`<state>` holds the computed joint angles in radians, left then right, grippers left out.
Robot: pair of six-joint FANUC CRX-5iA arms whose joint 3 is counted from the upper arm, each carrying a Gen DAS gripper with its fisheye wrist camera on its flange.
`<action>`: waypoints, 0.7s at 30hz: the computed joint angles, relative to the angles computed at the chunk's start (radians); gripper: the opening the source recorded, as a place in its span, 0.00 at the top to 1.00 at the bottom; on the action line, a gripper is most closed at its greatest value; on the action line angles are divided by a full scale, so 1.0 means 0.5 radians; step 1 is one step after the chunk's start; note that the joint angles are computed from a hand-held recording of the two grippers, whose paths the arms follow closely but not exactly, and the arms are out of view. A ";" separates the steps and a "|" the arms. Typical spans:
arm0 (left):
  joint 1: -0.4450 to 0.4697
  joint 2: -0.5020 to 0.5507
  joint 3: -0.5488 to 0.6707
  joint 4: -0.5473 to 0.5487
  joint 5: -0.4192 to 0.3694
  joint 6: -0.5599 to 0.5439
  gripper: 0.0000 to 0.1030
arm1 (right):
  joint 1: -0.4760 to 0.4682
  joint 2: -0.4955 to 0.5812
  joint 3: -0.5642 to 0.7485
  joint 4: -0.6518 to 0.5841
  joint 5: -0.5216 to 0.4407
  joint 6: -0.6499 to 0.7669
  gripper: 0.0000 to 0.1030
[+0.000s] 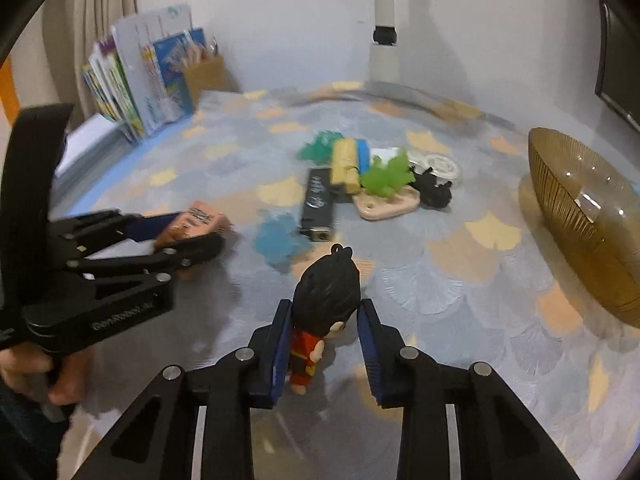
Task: Organize rigid objects
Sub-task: 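Carry the box and figurine over the amber bowl and open both grippers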
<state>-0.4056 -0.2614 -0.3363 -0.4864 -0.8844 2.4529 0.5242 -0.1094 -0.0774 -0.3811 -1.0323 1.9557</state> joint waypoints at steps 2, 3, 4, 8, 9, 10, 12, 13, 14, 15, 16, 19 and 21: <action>-0.057 -0.020 0.029 -0.046 -0.027 0.116 0.64 | -0.042 -0.024 0.015 -0.050 -0.010 0.022 0.70; -0.096 -0.008 0.068 -0.081 -0.061 0.152 0.64 | -0.072 -0.033 0.032 -0.068 -0.014 0.023 0.70; -0.140 -0.008 0.111 -0.117 -0.065 0.161 0.64 | -0.101 -0.041 0.048 -0.087 -0.016 0.017 0.70; -0.249 0.057 0.310 -0.191 -0.028 0.095 0.64 | -0.340 -0.048 0.181 -0.257 -0.034 0.044 0.70; -0.257 0.098 0.375 -0.175 0.008 0.038 0.64 | -0.402 -0.051 0.210 -0.270 -0.012 0.035 0.70; -0.252 0.123 0.411 -0.153 0.033 -0.008 0.64 | -0.458 -0.056 0.231 -0.276 0.004 0.021 0.70; -0.249 0.231 0.536 -0.090 0.089 -0.144 0.64 | -0.586 -0.045 0.291 -0.267 0.038 -0.036 0.70; -0.252 0.323 0.637 -0.057 0.108 -0.230 0.64 | -0.652 -0.025 0.333 -0.244 0.055 -0.079 0.70; -0.257 0.385 0.705 -0.040 0.118 -0.277 0.64 | -0.685 -0.009 0.364 -0.226 0.060 -0.105 0.70; -0.257 0.444 0.766 -0.016 0.135 -0.322 0.64 | -0.731 0.023 0.408 -0.172 0.080 -0.162 0.69; -0.244 0.526 0.845 0.049 0.175 -0.401 0.64 | -0.752 0.055 0.443 -0.118 0.099 -0.219 0.69; -0.220 0.740 1.040 0.206 0.248 -0.541 0.64 | -0.852 0.194 0.594 -0.001 0.091 -0.385 0.69; -0.190 0.840 1.102 0.329 0.281 -0.630 0.64 | -0.908 0.302 0.703 0.066 0.030 -0.479 0.69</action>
<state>-0.5007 0.1586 0.2147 -0.3220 -0.7439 2.1376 0.0703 0.0414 0.2743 -0.3482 -1.0170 1.7162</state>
